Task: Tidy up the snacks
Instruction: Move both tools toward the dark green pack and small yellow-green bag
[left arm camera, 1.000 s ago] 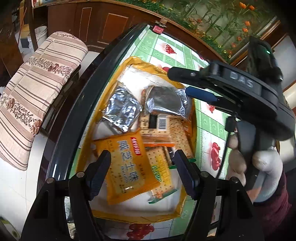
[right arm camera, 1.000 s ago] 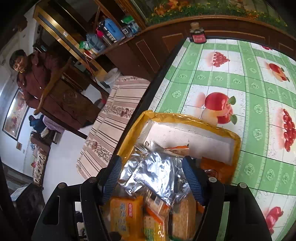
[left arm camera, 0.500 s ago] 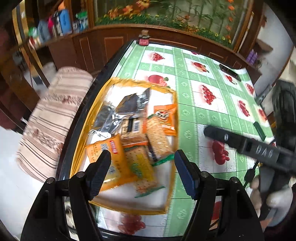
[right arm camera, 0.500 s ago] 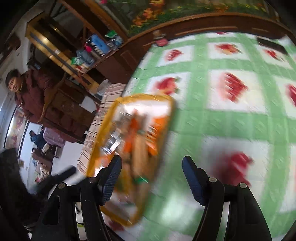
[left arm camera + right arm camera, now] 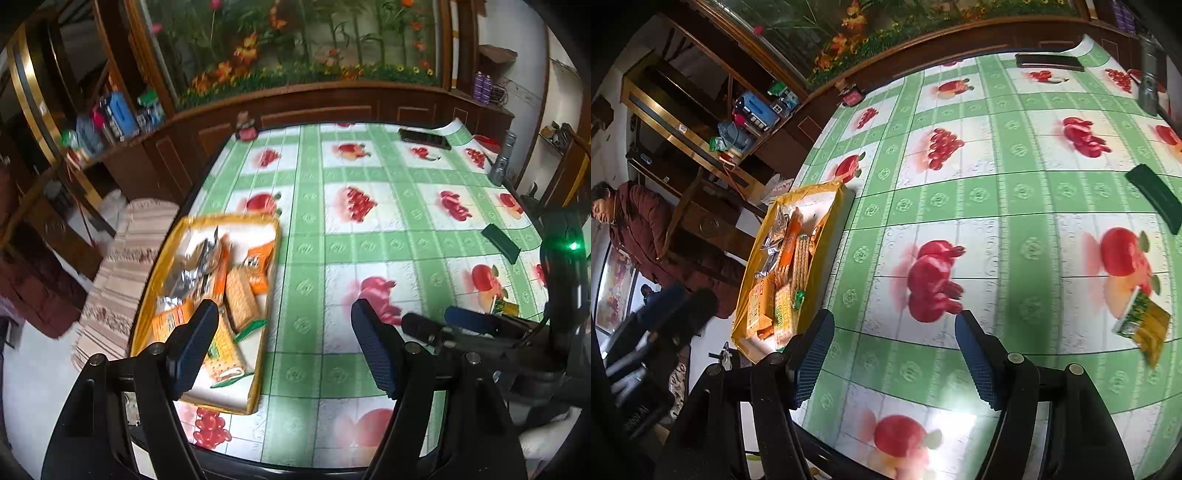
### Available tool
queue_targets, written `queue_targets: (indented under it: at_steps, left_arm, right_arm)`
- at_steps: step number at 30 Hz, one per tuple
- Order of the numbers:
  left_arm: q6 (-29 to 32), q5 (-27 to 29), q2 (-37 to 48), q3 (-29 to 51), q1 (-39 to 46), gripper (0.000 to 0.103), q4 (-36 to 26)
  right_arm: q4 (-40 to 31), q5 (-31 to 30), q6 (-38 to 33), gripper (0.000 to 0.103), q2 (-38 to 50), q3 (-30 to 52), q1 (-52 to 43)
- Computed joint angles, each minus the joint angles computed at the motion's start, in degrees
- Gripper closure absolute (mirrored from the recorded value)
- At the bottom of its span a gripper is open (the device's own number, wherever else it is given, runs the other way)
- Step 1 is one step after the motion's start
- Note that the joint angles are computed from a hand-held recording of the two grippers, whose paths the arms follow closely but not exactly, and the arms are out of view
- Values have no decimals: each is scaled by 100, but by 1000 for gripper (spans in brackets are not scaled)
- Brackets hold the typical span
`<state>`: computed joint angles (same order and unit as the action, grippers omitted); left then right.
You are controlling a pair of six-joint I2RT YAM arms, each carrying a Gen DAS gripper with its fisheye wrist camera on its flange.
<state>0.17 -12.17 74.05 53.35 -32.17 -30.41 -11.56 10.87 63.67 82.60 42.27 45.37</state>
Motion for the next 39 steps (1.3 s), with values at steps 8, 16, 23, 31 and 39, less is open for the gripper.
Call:
queue_targets:
  at_steps: [8,16,23,31,39]
  left_arm:
    - [-424,-636,-229,47,-744,26,-178]
    - [-650,-919,-308,-3,-1085,26,-308]
    - [-720,-957,-243,3,-1137,26,-326]
    - [-780,-232,-90,-8,-833,26,-373]
    - [-804,686,155,-240,-389,26,-187]
  right_arm:
    - [-226,203,56,32,-841,-516,87]
    - [-413,248,167,32,-1144,-709,170]
    - [-354,189,216,32,-1193,-845,154]
    - [-390,177,344,33,-1892,-1444,-350]
    - [-1748,-184,587,31,-4184,-2714,-2331]
